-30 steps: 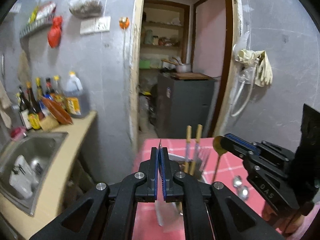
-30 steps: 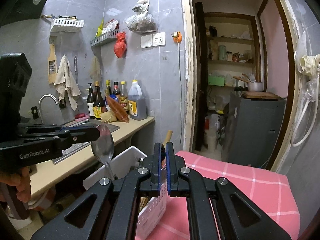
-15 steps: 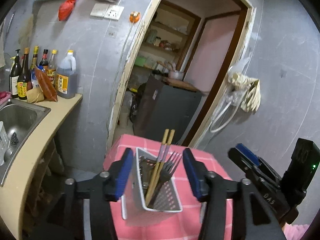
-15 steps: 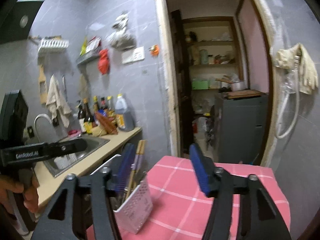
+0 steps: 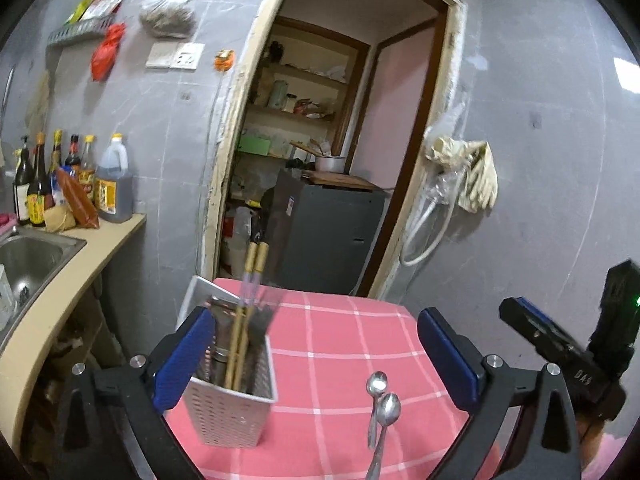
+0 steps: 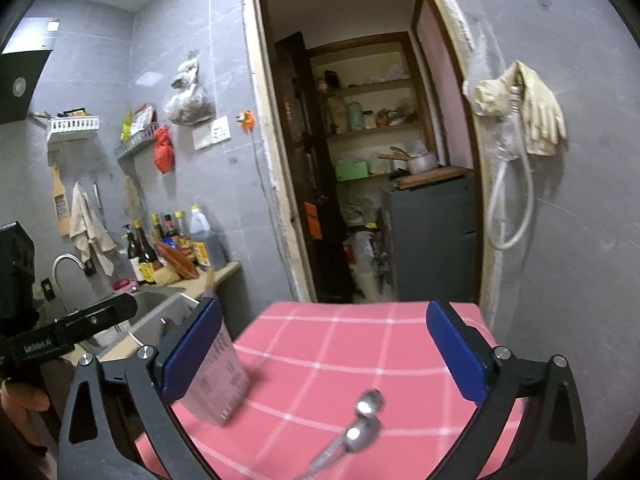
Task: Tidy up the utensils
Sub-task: 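Move both open tools back over the two remaining steel spoons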
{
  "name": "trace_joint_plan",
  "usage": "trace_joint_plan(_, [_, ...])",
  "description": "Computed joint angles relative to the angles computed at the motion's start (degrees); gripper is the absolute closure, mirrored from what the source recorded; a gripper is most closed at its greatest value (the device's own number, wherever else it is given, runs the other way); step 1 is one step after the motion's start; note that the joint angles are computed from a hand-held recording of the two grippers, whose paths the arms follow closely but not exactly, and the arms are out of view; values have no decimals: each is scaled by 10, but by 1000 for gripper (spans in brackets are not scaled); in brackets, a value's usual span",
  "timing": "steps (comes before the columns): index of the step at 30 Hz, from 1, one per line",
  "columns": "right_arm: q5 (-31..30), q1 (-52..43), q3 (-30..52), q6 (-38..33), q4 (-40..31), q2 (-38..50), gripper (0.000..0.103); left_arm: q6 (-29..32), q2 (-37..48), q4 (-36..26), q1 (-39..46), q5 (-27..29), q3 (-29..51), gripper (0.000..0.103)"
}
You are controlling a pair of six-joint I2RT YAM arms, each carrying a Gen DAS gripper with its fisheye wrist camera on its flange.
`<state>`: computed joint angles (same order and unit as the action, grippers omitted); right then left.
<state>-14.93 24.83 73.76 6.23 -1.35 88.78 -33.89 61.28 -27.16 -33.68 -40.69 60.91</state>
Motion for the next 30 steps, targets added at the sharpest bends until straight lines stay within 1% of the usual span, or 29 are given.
trace_joint_plan(2, [-1,-13,-14,-9,0,-5,2,0,30,11,-31,-35,2,1])
trace_joint_plan(5, [-5,-34,-36,-19,3,-9,2,3,59,39,-63,-70,-4,1])
trace_joint_plan(8, [-10,-55,-56,-26,7,-8,2,14,93,76,-82,-84,-10,1])
trace_joint_plan(10, [-14,-65,-66,-29,7,-5,2,16,114,88,-82,-77,-8,1])
trace_joint_plan(13, [-20,-78,-72,-36,7,12,2,7,149,93,-77,-58,-2,1])
trace_joint_plan(19, [-52,-99,-56,-56,1,76,2,-10,208,91,-49,3,10,1])
trace_joint_plan(22, [-80,-105,-34,-69,-16,114,2,-19,233,92,-31,41,11,1])
trace_joint_plan(25, [-103,-105,-9,-76,-35,147,3,-20,248,109,-8,92,5,1])
trace_joint_plan(27, [-113,-103,11,-84,-54,171,9,-26,257,120,11,130,0,1])
trace_joint_plan(29, [-113,-97,35,-94,-76,194,24,-30,266,129,27,156,-2,1])
trace_joint_plan(30, [-117,-95,48,-97,-86,208,28,-32,273,134,37,174,-2,1])
